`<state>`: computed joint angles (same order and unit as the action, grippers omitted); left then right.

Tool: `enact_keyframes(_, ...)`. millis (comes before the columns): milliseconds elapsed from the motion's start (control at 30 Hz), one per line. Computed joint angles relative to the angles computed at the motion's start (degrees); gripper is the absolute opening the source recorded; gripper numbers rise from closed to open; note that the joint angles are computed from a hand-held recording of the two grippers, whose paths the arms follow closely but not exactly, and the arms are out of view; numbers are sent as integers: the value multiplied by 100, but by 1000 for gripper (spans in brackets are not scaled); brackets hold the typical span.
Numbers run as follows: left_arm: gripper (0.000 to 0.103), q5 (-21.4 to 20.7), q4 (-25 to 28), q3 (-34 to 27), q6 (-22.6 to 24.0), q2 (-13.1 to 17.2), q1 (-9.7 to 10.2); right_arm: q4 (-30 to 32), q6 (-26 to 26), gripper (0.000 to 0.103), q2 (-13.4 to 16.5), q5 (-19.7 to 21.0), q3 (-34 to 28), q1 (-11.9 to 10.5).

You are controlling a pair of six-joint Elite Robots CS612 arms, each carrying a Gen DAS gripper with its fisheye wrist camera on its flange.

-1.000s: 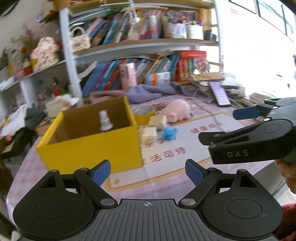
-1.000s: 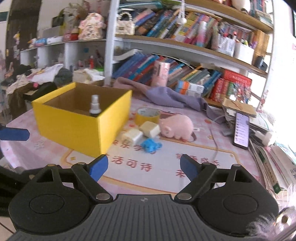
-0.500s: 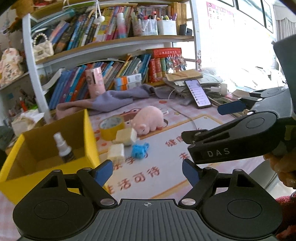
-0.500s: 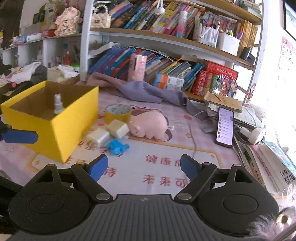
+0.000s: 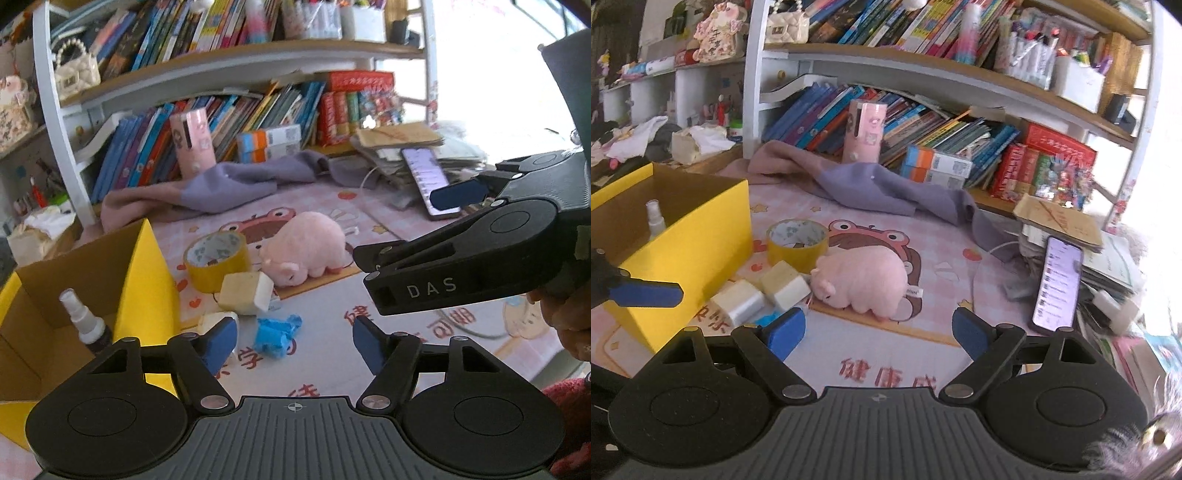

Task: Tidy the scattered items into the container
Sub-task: 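Move both tools back toward the pink pig and blue item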

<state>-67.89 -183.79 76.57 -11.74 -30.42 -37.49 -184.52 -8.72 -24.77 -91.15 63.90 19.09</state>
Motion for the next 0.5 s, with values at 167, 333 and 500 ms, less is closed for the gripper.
enact_keyframes(167,70,98,762,-431,-459,160,25,524,-246,92,217,458,-482,-133)
enact_keyframes(333,64,110,1368,-843,-828,338,60,1132,-430,99,452,750,-991,-216)
enact_keyframes(500,59,169,1942,-1228,-1180,502,98,1556,-516,100,730,1057,-1553,-278)
